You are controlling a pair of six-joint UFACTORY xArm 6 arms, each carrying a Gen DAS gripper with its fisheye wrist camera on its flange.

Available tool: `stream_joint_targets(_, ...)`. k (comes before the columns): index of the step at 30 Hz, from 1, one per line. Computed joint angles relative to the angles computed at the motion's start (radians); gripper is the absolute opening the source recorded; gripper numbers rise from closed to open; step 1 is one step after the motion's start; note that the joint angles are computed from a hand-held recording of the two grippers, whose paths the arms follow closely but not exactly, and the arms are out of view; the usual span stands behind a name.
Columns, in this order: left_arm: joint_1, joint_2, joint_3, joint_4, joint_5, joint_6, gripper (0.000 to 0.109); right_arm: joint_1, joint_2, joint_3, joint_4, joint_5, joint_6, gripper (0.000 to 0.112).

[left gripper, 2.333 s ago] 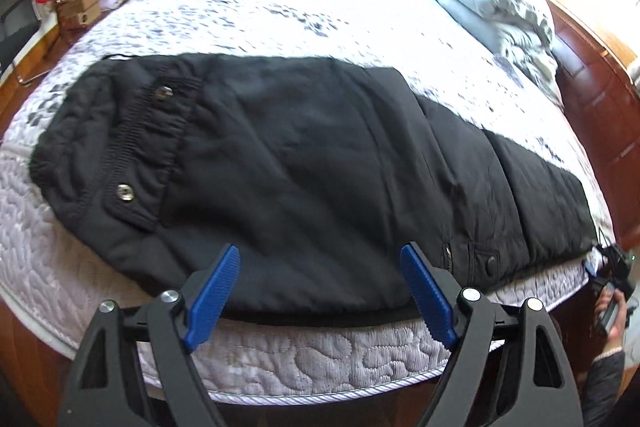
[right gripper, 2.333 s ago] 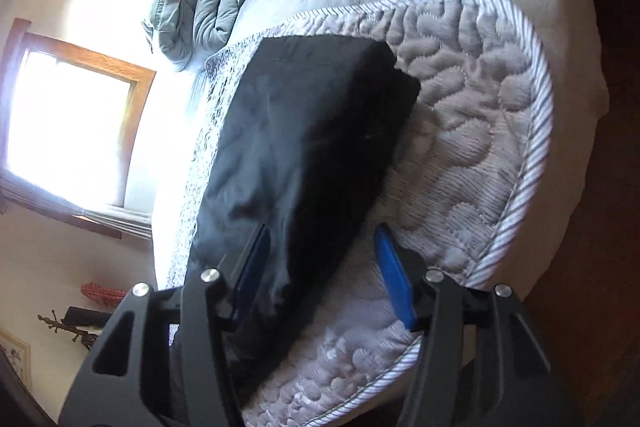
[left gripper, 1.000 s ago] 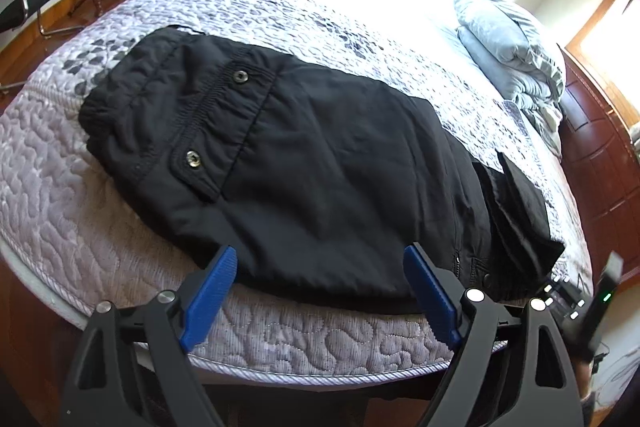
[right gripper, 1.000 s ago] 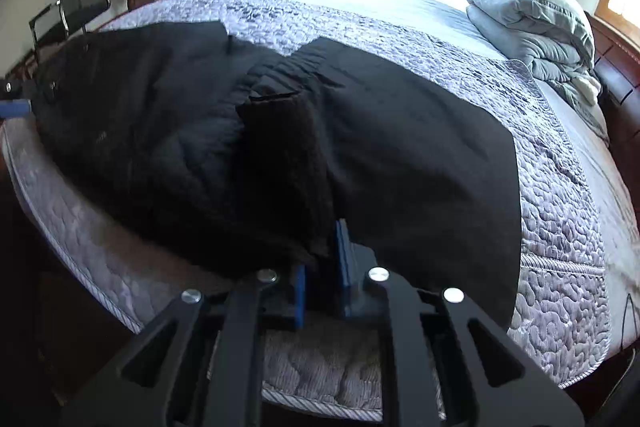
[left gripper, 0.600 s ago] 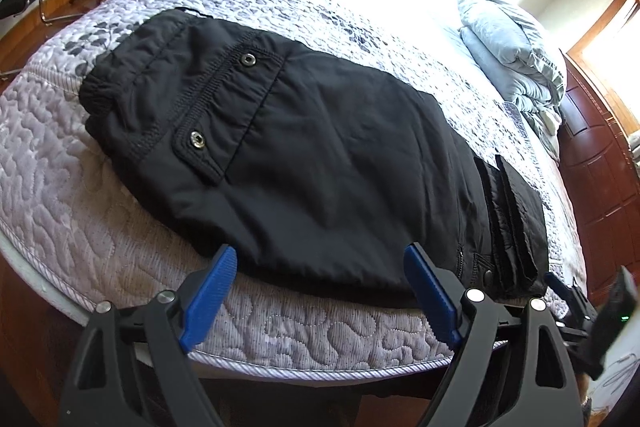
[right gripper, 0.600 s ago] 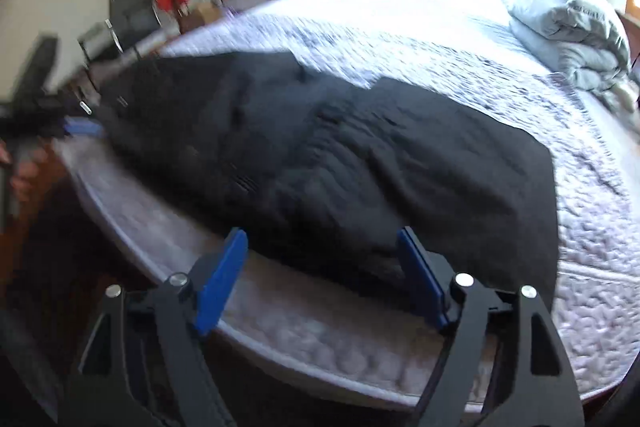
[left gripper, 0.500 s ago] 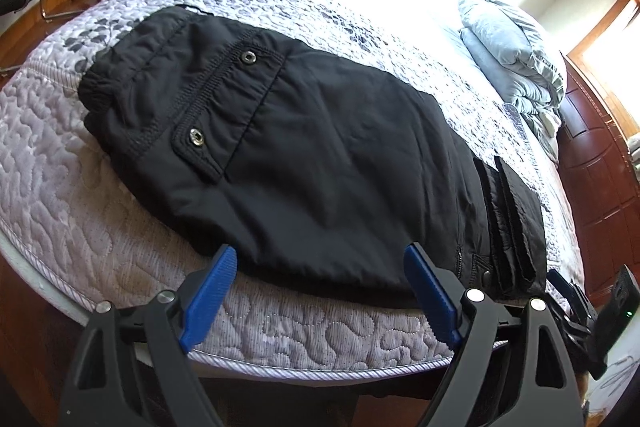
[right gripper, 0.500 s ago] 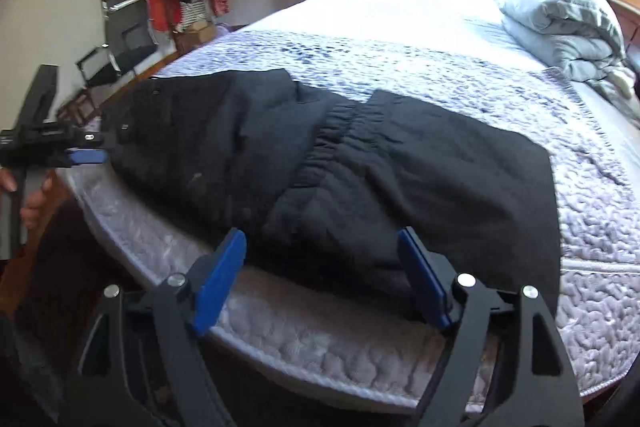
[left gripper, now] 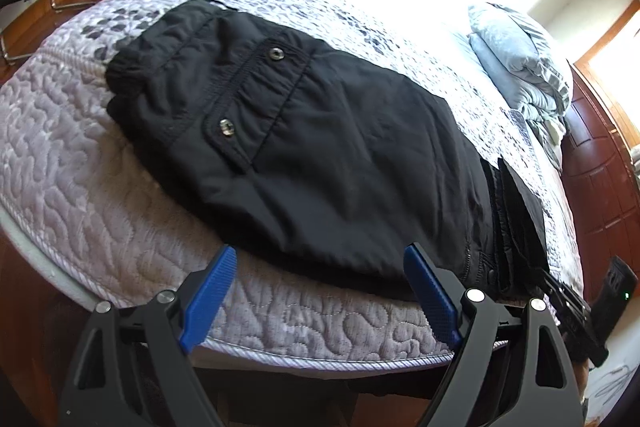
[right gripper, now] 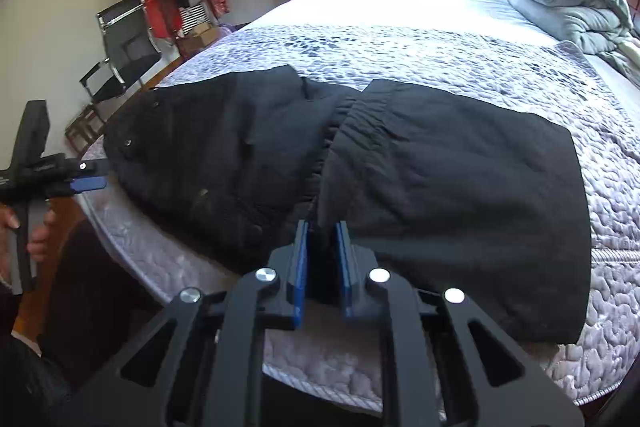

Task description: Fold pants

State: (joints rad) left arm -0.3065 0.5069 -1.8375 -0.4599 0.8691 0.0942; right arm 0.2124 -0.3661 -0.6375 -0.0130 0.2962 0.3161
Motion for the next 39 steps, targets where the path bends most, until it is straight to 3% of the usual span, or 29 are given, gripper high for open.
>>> stream_joint_targets(4, 0.012, 0.003, 0.004, -0.007, 0.007, -0.035, 0.086, 0.014, 0.086, -0.039, -0.045, 0.024, 0.04, 0.014)
stream_joint_targets(10, 0.042, 0.0, 0.008, -0.019, 0.011, -0.066, 0.086, 0.029, 0.072, -0.041, -0.06, 0.038, 0.05, 0.033)
stream_joint_targets(12, 0.065, 0.023, -0.017, -0.055, 0.037, -0.081, 0.086, 0.033, 0.056, -0.044, -0.072, 0.06, 0.057, 0.035)
stream_joint_targets(16, 0.117, 0.073, -0.054, -0.209, 0.062, -0.084, 0.085, 0.022, 0.003, -0.016, -0.054, 0.039, 0.062, 0.035)
stream_joint_targets(19, 0.154, 0.143, -0.129, -0.371, 0.116, -0.076, 0.075, 0.014, -0.028, -0.01, -0.093, 0.049, 0.106, 0.036)
stream_joint_targets(21, 0.168, 0.183, -0.171, -0.459, 0.134, -0.061, 0.074, 0.007, -0.045, -0.004, -0.135, 0.065, 0.145, 0.038)
stream_joint_targets(25, 0.183, 0.266, -0.27, -0.48, 0.162, -0.134, 0.072, -0.01, -0.065, 0.011, -0.145, 0.088, 0.171, 0.038)
stream_joint_targets(27, 0.191, 0.291, -0.296, -0.516, 0.172, -0.134, 0.066, -0.017, -0.074, 0.017, -0.146, 0.099, 0.173, 0.038)
stream_joint_targets(29, 0.197, 0.297, -0.296, -0.522, 0.173, -0.115, 0.029, -0.021, -0.074, 0.02, -0.141, 0.102, 0.173, 0.038)
stream_joint_targets(30, 0.2, 0.304, -0.305, -0.516, 0.176, -0.111, 0.02, -0.021, -0.074, 0.022, -0.143, 0.1, 0.177, 0.038)
stream_joint_targets(36, 0.201, 0.278, -0.228, -0.6, 0.124, -0.04, 0.008, -0.018, -0.05, 0.005, -0.15, 0.094, 0.191, 0.039)
stream_joint_targets(39, 0.17, 0.215, -0.163, -0.624, 0.041, 0.08, 0.006, -0.013, -0.048, -0.003, -0.168, 0.099, 0.204, 0.04)
